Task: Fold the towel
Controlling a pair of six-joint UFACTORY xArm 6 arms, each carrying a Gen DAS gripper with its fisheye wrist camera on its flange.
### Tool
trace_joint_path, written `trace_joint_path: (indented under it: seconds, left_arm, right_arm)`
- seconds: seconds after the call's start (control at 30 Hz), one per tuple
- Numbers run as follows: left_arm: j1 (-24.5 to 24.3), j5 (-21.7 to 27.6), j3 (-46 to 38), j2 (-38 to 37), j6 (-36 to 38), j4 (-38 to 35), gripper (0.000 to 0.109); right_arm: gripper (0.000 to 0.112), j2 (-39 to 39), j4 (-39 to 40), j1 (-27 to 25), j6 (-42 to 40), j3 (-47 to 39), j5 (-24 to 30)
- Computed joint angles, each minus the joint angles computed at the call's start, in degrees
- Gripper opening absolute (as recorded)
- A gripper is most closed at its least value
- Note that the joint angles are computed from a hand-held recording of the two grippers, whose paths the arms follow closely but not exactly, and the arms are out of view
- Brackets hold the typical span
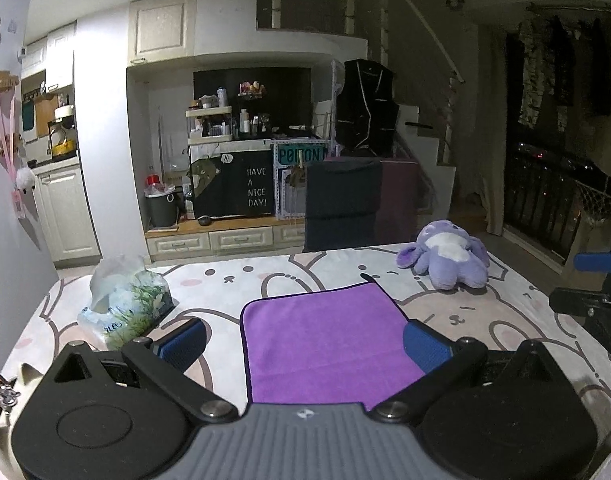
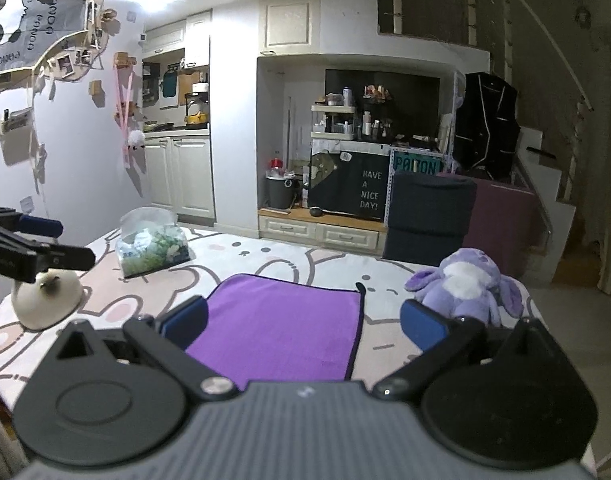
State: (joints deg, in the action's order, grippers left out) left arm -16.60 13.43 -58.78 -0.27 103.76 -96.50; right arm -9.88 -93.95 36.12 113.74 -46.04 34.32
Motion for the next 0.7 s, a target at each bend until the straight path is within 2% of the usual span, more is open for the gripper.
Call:
trace_joint_path:
  seconds: [0.1,0.43,0.6,0.7]
  left_arm:
    - [-0.21,-0.94,-1.75,2.85,-2.34,1.88,0.103]
    - [0.94,0.76,-5.58,11.17,-10.07,10.63,0.103]
    - [1.99,0.94,-8.77,16.04,-13.24,14.8,0.103]
    - [2.97,2.19,-10.45,18.55,-15.37,16.7,0.103]
  right_arm:
    - [0.103,1.52,0.13,-1.85,-0.13,-1.02,-2.78]
    - [0.103,8.73,-1.8,-9.25,1.53,-6.05,-13.54]
    - [0.103,11.44,-11.59,-9.52,11.09,-6.91,-10.51]
    - [0.103,13.63,-14.26,-10.97,12.39,-8.07,-12.58]
